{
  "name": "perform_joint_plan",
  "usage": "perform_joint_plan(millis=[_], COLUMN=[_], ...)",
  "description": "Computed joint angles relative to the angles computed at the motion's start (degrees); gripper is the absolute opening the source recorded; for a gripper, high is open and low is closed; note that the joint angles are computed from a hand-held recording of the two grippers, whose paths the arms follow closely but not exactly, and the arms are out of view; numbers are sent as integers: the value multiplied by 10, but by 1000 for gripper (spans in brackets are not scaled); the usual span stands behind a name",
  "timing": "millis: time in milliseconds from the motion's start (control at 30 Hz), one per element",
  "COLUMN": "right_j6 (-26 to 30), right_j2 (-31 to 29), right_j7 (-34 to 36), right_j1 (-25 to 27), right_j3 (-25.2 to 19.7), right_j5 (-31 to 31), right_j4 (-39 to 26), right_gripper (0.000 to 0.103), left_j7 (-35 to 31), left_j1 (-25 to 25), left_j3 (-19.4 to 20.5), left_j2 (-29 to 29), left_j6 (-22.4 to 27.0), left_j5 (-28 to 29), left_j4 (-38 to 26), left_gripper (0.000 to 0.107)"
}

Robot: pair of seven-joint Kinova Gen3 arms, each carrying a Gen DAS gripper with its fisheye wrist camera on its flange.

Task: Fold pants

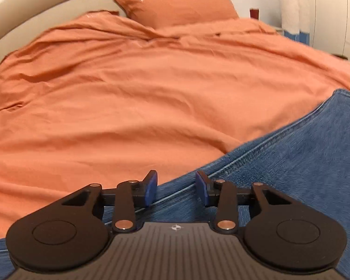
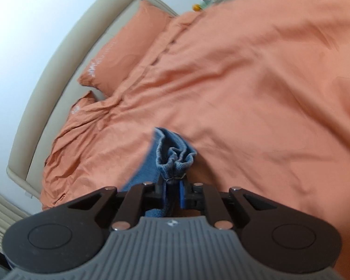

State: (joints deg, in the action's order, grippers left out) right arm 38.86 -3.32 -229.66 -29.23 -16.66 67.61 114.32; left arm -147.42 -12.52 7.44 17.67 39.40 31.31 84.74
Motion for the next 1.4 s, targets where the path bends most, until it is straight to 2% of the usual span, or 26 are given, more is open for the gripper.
perform_joint_plan(millis=[33, 167, 233, 300, 367, 467, 533, 567, 633, 700, 733, 800, 900, 1000, 1100, 1233, 1333, 1400], right_j6=[21, 104, 138, 164, 179, 176, 171, 172, 180, 185, 185, 181, 184, 182, 208, 227, 219, 205], right_j2=[3, 34, 54, 74, 97, 136, 167, 186, 228, 272, 292, 333, 401, 458, 509, 535, 529, 523], right_j7=[23, 117, 163, 210, 256, 326, 358, 366, 379, 391, 398, 419, 457, 506, 576, 626, 630, 642], right_j1=[2, 58, 62, 26, -27, -107, -141, -147, -139, -144, -156, -186, -208, -226, -241, -258, -266, -258], right_j3=[-13, -117, -149, -141, -110, -52, -32, -38, -80, -109, -108, -92, -111, -123, -145, -118, -89, -88], right_j5=[-6, -2, 9, 19, 27, 22, 18, 22, 41, 55, 55, 38, 15, -36, -89, -170, -207, -230], right_j4=[-21, -125, -178, -232, -285, -364, -417, -444, -497, -550, -577, -630, -707, -762, -813, -832, -817, -808], right_gripper=[5, 5, 5, 5, 5, 5, 5, 5, 5, 5, 5, 4, 4, 4, 4, 5, 11, 23], left_j7=[-9, -43, -57, -81, -97, -95, -92, -86, -73, -56, -41, -27, -21, -16, -3, 23, 47, 62], left_j1=[-14, -58, -83, -109, -136, -179, -214, -230, -254, -306, -327, -341, -366, -386, -395, -399, -394, -387], left_j3=[0, -26, -43, -62, -79, -102, -111, -115, -128, -104, -93, -104, -97, -90, -87, -78, -70, -64], left_j2=[-9, -43, -51, -59, -60, -50, -39, -33, -17, 2, 14, 32, 49, 67, 82, 103, 115, 120], left_j6=[14, 43, 76, 103, 135, 200, 243, 263, 307, 353, 377, 413, 442, 471, 488, 513, 526, 531], left_j5=[8, 43, 48, 57, 69, 86, 100, 102, 109, 118, 119, 130, 129, 129, 127, 133, 138, 142], left_j4=[-2, 1, -13, -26, -48, -96, -130, -148, -186, -221, -239, -261, -264, -260, -250, -249, -253, -254], left_gripper=[46, 46, 46, 46, 46, 50, 50, 50, 50, 50, 50, 50, 50, 50, 50, 50, 54, 56])
